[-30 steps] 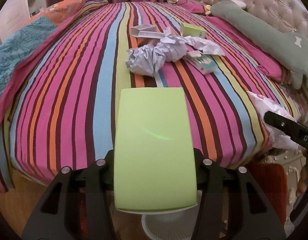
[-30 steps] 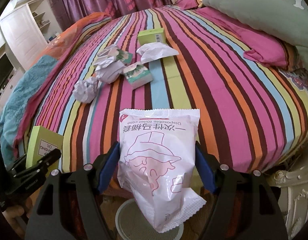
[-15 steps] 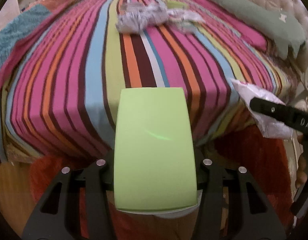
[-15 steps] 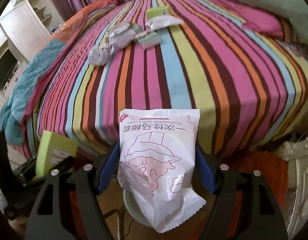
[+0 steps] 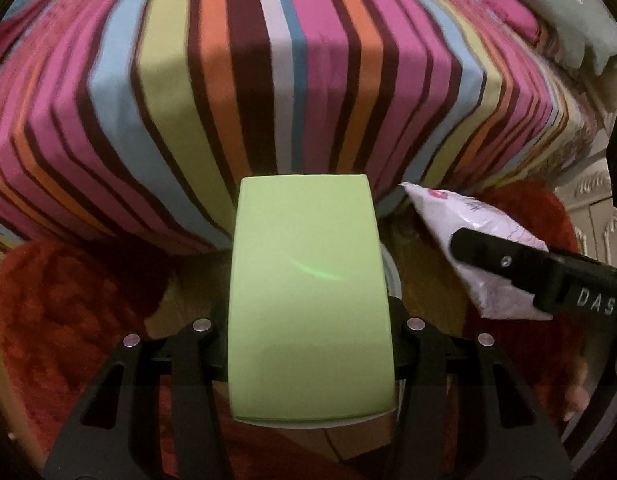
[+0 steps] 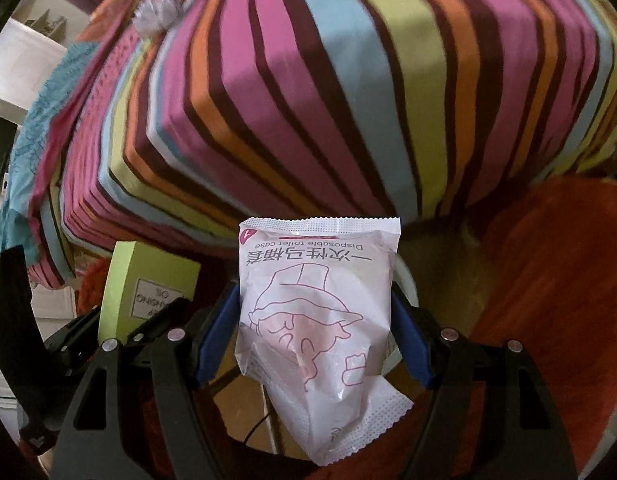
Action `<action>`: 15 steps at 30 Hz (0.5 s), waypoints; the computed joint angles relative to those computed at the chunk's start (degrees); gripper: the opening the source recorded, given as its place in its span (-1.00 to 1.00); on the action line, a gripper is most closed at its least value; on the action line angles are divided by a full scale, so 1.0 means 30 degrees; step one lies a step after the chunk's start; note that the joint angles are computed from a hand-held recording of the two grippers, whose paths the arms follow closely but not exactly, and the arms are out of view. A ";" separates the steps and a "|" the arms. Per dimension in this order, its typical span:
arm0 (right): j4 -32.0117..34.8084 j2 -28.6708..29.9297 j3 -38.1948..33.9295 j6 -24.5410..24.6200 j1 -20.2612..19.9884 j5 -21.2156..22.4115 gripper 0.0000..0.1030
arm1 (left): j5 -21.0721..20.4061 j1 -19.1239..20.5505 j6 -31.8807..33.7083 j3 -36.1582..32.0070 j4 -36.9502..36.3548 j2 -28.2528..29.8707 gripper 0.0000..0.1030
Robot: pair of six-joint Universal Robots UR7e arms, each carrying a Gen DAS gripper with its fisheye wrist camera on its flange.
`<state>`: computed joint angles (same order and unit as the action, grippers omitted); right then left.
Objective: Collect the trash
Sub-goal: 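Carry the green box in the left tool while the right tool carries the bag to the wastebasket, then open the left tool over the wastebasket while the right tool releases the bag into it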
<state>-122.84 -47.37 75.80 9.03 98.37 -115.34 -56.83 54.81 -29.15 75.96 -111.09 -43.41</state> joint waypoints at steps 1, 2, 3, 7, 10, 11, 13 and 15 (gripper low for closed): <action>0.0389 0.0131 -0.0146 0.0250 -0.0074 0.0042 0.34 | -0.0233 0.0081 -0.0167 -0.0124 0.0292 0.0110 -0.04; 0.0787 0.0211 -0.0290 0.0520 -0.0111 0.0070 0.34 | -0.0582 0.0230 -0.0413 -0.0405 0.0795 0.0341 -0.04; 0.1205 0.0342 -0.0486 0.0813 -0.0193 0.0121 0.33 | -0.1008 0.0407 -0.0639 -0.0715 0.1296 0.0597 -0.04; 0.2912 0.0970 -0.1426 0.2110 -0.0631 0.0465 0.34 | -0.2221 0.1039 -0.1717 -0.1601 0.2636 0.1374 -0.04; 0.3903 0.1362 -0.1847 0.3155 -0.1044 0.0866 0.34 | -0.3218 0.1632 -0.2570 -0.2419 0.3575 0.2075 -0.04; 0.4319 0.1521 -0.2050 0.3549 -0.1210 0.1153 0.34 | -0.3443 0.1754 -0.2779 -0.2754 0.3908 0.2261 -0.04; 0.4847 0.1862 -0.2430 0.4194 -0.1446 0.1411 0.34 | -0.3865 0.2032 -0.3233 -0.3257 0.4403 0.2662 -0.04; 0.5192 0.2171 -0.2632 0.4434 -0.1592 0.1202 0.34 | -0.4098 0.2290 -0.3658 -0.3965 0.5210 0.3244 -0.04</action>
